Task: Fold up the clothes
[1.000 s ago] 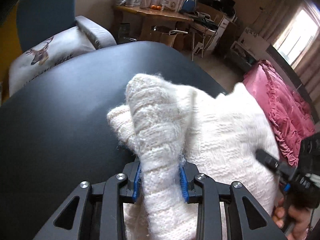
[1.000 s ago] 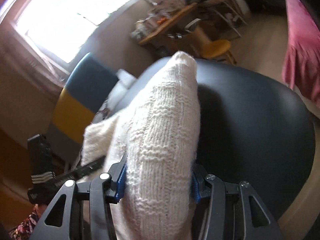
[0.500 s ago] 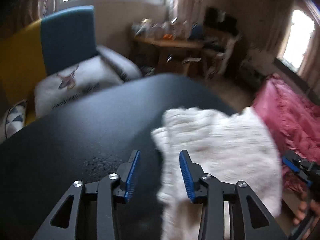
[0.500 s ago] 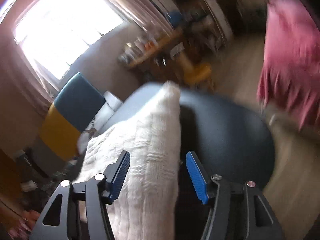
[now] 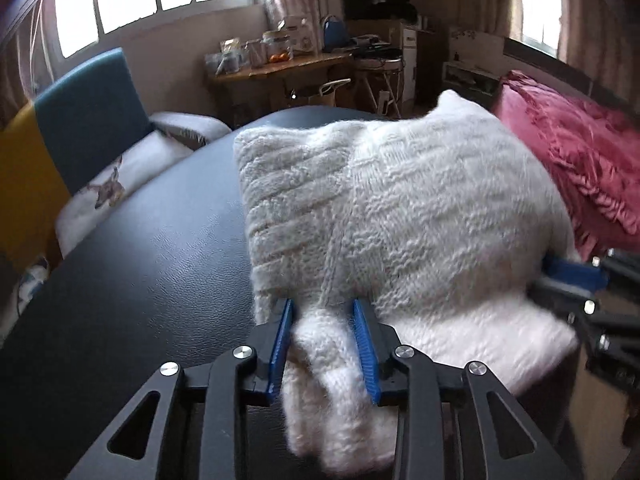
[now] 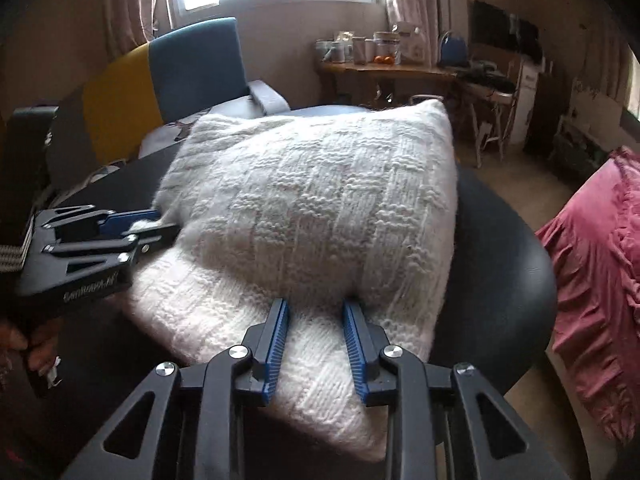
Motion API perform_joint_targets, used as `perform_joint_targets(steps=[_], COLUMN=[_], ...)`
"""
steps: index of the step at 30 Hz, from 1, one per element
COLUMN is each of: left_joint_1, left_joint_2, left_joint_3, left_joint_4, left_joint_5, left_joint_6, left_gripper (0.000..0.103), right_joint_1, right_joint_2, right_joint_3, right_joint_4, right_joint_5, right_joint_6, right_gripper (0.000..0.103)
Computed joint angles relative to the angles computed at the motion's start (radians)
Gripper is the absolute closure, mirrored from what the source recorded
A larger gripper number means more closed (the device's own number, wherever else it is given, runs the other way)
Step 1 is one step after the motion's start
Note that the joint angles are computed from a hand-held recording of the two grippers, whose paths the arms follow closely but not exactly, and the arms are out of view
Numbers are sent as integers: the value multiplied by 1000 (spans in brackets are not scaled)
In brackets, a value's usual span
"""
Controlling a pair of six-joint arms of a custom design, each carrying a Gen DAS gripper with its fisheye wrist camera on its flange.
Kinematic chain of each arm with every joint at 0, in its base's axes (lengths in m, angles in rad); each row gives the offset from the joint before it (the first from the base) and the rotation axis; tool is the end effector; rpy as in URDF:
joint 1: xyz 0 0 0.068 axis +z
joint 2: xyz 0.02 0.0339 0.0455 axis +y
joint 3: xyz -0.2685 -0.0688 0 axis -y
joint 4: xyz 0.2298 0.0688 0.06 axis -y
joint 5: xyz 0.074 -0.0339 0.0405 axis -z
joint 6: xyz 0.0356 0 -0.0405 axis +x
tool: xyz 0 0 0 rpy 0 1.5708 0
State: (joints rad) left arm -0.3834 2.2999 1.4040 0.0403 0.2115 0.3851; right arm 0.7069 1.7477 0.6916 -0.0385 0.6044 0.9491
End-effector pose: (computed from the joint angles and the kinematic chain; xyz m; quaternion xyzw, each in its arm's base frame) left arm 0.4244 -0.1793 0.0897 0.3834 0.8497 -0.0986 0.3482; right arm 0.2260 0.1664 0.1155 0.1818 0.9125 -0.0298 0.3653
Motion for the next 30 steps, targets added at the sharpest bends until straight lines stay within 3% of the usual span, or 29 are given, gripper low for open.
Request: perform_joint_targets(steps=[2,4,5,7,9,10,14,15,18,20,24,30], left_joint_1=[-1,-2,-1,0,17,30,82,88,103,121,149,140], left_joint_2=[-9,-52,-85,-149,-229,-267,-417,-450,-532,-554,-559,-574], left_joint_3=[6,-29,-63,-126,-211,-255,-421,-466,-553,-556,-538,-565], left_joint_4=[-25,-38,-31,-21,9,28,94,115,123,71,-24,-9], left_joint_5=[-7,-36,-57,-100,-105,-98,-65,-70,-91,-73,-53,-92], left_joint_6=[-24,-52,-68,-100,-144,-159,-190,-178,-153,-161,-199,-222], left_gripper=[67,54,43,32,21,18,7,1,0,0,0,0], right_joint_1=[-19,-37,-34,-17,71,113,242,257,300,341,378,409], right_joint_2=[12,2,-19,-59,-96,-91,-31,-21,32,61,91,175], right_joint_3=[-16,-17,-12,26,67,109,283,306,387,428,486,634], right_joint_4=[33,29,6,-63,-187,-276,-605,-639,-752,-825,-893,-1092], right_joint_5=[-1,-18,-29,-30,46,83,150,144,124,133,139,204], right_joint_6=[2,9,23,45,134,193,446,485,620,735,817,820], right_gripper=[74,72,65,47,8,4,3,3,3,3,3,3])
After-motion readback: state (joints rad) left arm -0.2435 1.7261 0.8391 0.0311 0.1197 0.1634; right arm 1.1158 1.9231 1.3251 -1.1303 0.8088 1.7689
